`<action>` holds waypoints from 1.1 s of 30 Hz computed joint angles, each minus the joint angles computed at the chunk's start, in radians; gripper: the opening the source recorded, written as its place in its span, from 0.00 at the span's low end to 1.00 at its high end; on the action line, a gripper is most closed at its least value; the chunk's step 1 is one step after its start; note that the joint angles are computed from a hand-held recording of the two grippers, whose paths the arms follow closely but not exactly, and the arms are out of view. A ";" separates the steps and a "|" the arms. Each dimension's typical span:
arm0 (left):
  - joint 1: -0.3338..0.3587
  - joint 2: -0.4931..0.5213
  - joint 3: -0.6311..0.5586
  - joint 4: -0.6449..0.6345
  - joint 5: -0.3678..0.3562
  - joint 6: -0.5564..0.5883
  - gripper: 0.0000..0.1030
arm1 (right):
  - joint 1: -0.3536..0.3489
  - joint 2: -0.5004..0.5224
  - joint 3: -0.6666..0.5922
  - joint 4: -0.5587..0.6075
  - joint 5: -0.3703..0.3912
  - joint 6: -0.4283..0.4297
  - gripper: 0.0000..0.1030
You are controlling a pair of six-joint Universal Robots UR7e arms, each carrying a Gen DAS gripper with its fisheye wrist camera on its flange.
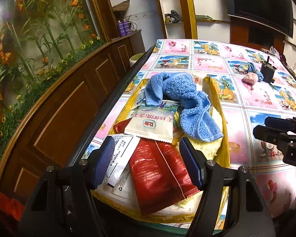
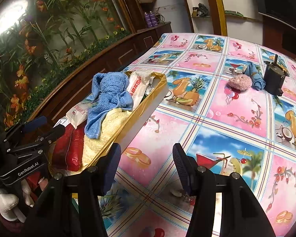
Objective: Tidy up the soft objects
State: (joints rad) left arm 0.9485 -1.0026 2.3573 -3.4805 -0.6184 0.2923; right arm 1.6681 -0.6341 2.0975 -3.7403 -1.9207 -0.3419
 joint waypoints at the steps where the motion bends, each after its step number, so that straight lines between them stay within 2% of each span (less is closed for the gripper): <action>1: -0.001 0.001 0.000 0.000 0.002 0.000 0.67 | -0.001 -0.001 0.001 0.000 0.001 0.000 0.53; 11: -0.005 -0.014 0.007 0.051 -0.010 -0.021 0.67 | -0.010 -0.007 0.009 -0.003 -0.007 -0.001 0.53; 16: -0.025 -0.038 0.028 0.071 0.013 -0.040 0.67 | -0.006 -0.010 -0.018 -0.003 -0.026 -0.061 0.53; 21: -0.041 -0.042 0.036 0.086 0.030 -0.070 0.67 | -0.036 0.009 -0.037 -0.080 -0.030 -0.116 0.53; 24: -0.056 -0.030 0.038 0.090 0.032 -0.078 0.67 | -0.086 0.001 -0.013 -0.113 0.026 -0.082 0.53; 28: -0.074 -0.011 0.039 0.109 0.003 -0.083 0.67 | -0.114 -0.006 -0.011 -0.117 -0.001 -0.053 0.53; 33: -0.082 0.010 0.035 0.130 -0.021 -0.072 0.67 | -0.121 -0.011 0.001 -0.148 0.009 -0.031 0.53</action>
State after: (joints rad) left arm 0.8669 -0.9928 2.3918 -3.3510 -0.6390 0.2206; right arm 1.5467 -0.6454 2.0985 -3.8886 -1.9120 -0.3724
